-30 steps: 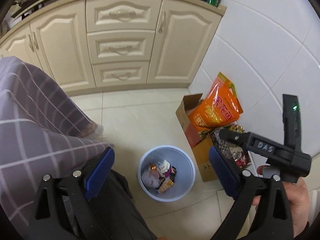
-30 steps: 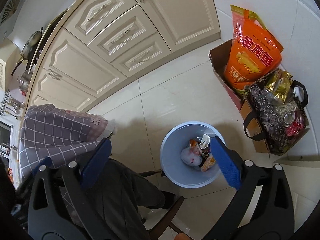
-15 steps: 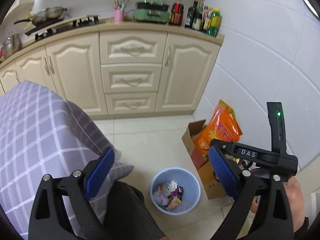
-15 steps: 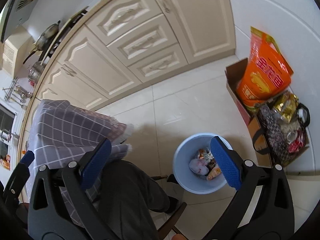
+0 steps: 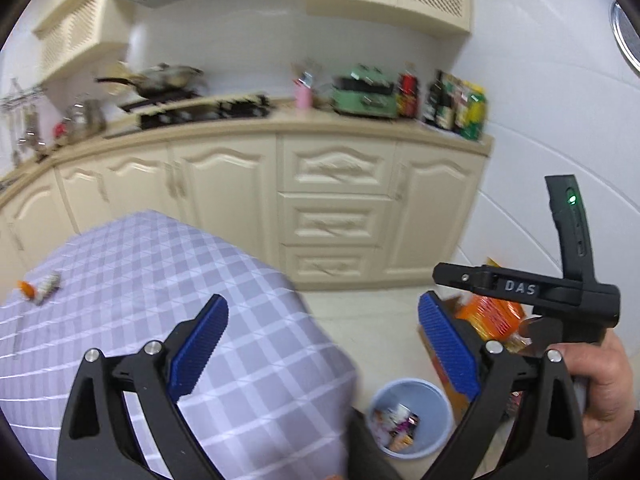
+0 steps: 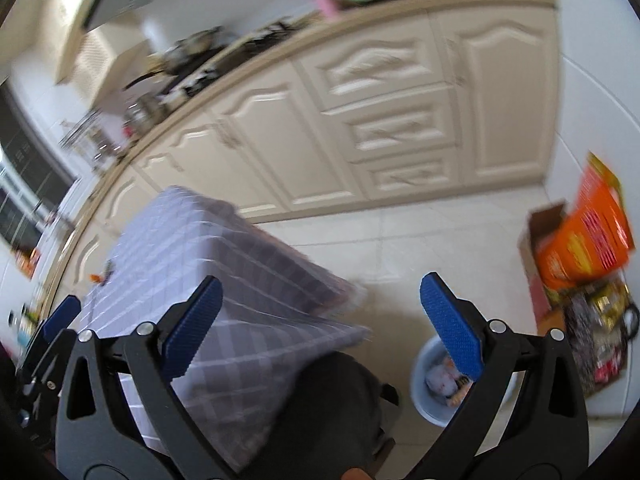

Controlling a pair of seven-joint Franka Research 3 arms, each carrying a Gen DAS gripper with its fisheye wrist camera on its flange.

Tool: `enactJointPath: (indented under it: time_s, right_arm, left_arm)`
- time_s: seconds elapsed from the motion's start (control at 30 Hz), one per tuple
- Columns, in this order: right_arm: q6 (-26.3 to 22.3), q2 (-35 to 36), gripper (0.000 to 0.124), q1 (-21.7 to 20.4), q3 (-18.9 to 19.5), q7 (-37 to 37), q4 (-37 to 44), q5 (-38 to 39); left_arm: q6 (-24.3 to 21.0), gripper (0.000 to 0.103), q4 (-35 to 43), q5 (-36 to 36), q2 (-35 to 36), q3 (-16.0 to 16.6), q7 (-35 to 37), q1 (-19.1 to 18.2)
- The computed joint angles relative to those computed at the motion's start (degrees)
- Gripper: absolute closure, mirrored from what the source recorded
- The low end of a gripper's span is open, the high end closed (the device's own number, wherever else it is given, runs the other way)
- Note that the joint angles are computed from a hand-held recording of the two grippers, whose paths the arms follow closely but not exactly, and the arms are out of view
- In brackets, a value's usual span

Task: Collect trash
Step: 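Move both tools back over the table toward the flower and small wrapper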

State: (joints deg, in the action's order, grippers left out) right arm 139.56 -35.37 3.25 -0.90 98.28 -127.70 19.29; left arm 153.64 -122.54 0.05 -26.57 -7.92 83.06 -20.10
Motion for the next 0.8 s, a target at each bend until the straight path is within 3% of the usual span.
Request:
enactJointPath:
  time_s: [0.4, 0.8]
  right_arm:
    - [2.2, 14.2, 0.027, 10.0, 5.2, -3.7, 16.9, 1.5]
    - [0.1, 29.9, 0.027, 16.6, 9.8, -2.1, 34.7, -5.8]
  left_arm:
    - [0.7, 0.008, -2.7, 5.2, -6.8, 4.5, -4.2, 10.9]
    - [1.9, 0.008, -4.1, 8.7, -7.8, 9.7, -4.7, 20.1]
